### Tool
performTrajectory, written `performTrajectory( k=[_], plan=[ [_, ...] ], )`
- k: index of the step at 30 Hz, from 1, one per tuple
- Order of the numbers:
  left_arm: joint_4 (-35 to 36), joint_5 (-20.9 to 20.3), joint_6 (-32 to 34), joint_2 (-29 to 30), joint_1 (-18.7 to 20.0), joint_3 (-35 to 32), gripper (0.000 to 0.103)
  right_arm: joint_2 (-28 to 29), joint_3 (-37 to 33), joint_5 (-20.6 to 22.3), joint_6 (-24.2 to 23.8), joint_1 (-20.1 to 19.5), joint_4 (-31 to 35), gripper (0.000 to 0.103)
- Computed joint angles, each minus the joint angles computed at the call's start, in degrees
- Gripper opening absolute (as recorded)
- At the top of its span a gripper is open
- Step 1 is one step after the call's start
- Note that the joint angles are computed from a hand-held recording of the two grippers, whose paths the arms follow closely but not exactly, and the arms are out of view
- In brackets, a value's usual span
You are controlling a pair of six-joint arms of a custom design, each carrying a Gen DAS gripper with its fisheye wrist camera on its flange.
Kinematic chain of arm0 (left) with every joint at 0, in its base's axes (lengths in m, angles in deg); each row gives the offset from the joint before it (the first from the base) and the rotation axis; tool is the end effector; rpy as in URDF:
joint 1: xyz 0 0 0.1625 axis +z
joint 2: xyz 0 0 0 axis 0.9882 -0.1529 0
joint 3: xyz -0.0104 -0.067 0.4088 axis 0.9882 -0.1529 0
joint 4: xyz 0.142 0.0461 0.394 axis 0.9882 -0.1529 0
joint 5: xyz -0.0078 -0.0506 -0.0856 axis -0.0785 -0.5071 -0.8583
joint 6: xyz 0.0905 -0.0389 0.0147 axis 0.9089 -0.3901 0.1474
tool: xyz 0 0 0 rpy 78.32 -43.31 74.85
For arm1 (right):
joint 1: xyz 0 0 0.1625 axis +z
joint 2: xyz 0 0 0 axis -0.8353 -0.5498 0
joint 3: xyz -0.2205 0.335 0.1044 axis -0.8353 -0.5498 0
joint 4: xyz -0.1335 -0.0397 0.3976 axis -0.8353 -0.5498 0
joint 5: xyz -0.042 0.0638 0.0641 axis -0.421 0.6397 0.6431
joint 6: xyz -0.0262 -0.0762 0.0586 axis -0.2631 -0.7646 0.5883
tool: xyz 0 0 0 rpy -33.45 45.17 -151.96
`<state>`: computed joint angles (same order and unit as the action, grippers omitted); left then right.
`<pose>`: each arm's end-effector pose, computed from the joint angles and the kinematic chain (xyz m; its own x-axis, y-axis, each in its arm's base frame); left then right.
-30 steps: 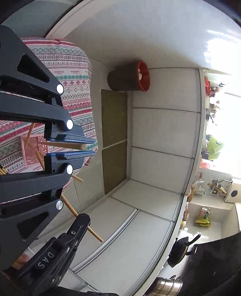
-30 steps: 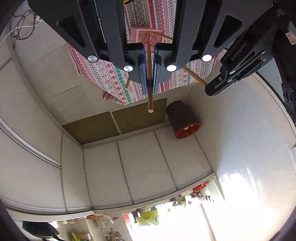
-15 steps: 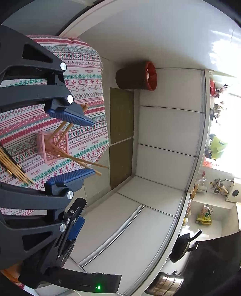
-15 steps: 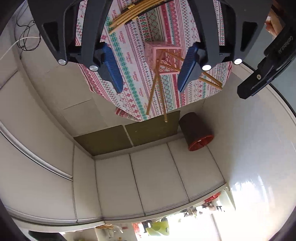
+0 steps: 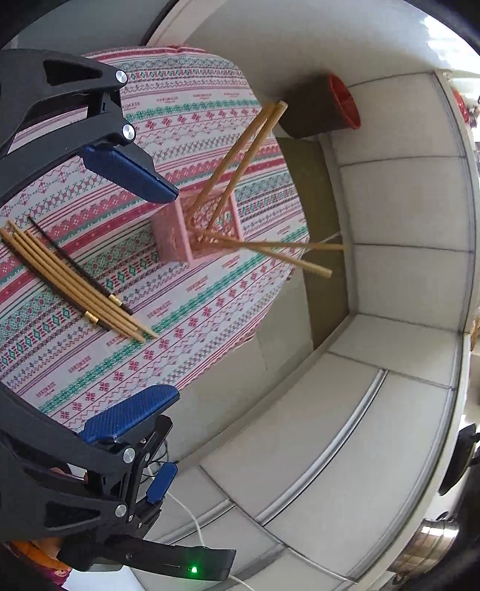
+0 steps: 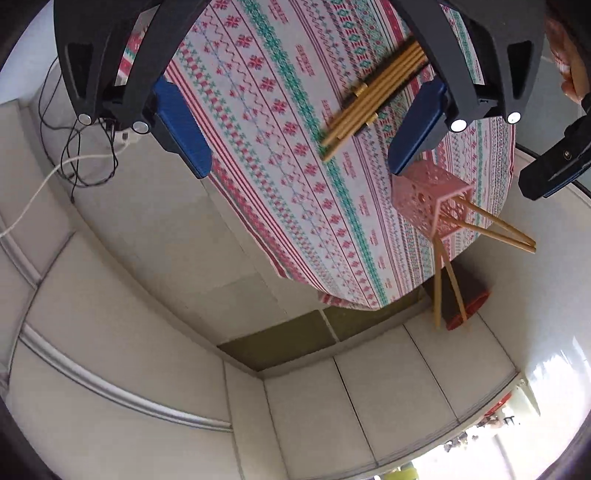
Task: Organize utensils
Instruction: 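Return the left tool to the pile and grasp another chopstick, then grasp a chopstick with the right tool while the left tool holds its chopstick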
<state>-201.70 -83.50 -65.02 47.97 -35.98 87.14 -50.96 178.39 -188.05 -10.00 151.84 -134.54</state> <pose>-0.4308 -0.6792 0.0764 -0.5751 0.7104 -0.4056 0.7944 0.6034 -0.0695 0.1117 -0.5719 0.2937 -0.7110 0.6298 0.3127 0.1134 0.5416 -0.8330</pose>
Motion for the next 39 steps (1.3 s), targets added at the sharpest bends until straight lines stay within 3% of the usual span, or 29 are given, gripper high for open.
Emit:
performTrajectory(
  k=[6, 9, 16, 20, 24, 29, 35, 39],
  plan=[
    [12.30, -2.98, -2.10, 4.38, 0.07, -4.87, 0.096, -6.17, 9.58, 6.19, 7.08, -5.37, 1.13, 0.093],
    [20.71, -5.17, -5.34, 8.94, 0.71, -11.01, 0.096, -8.94, 12.32, 12.24, 10.06, -7.84, 2.50, 0.093],
    [37.58, -4.65, -12.63, 22.50, 2.57, -29.94, 0.089, -12.18, 14.10, 24.67, 12.21, -12.19, 6.64, 0.093],
    [37.65, -1.01, -12.20, 25.12, 2.62, -31.61, 0.078, -11.17, 13.38, 22.55, 11.78, -11.46, 6.70, 0.093],
    [37.86, 0.03, -9.83, 26.24, 2.52, -32.12, 0.041, -9.52, 12.09, 20.23, 10.11, -10.52, 7.61, 0.093],
    [33.85, 3.59, -6.48, 25.82, 1.62, -28.01, 0.019, -8.02, 11.19, 18.04, 9.09, -9.68, 7.45, 0.093],
    [29.90, 2.88, -4.89, 25.26, 1.78, -25.97, 0.019, -7.74, 10.64, 19.03, 10.32, -10.23, 9.05, 0.093],
    [35.39, -3.42, -8.52, 26.78, 3.74, -32.12, 0.036, -7.92, 10.57, 21.65, 11.54, -10.90, 9.80, 0.093]
  ],
)
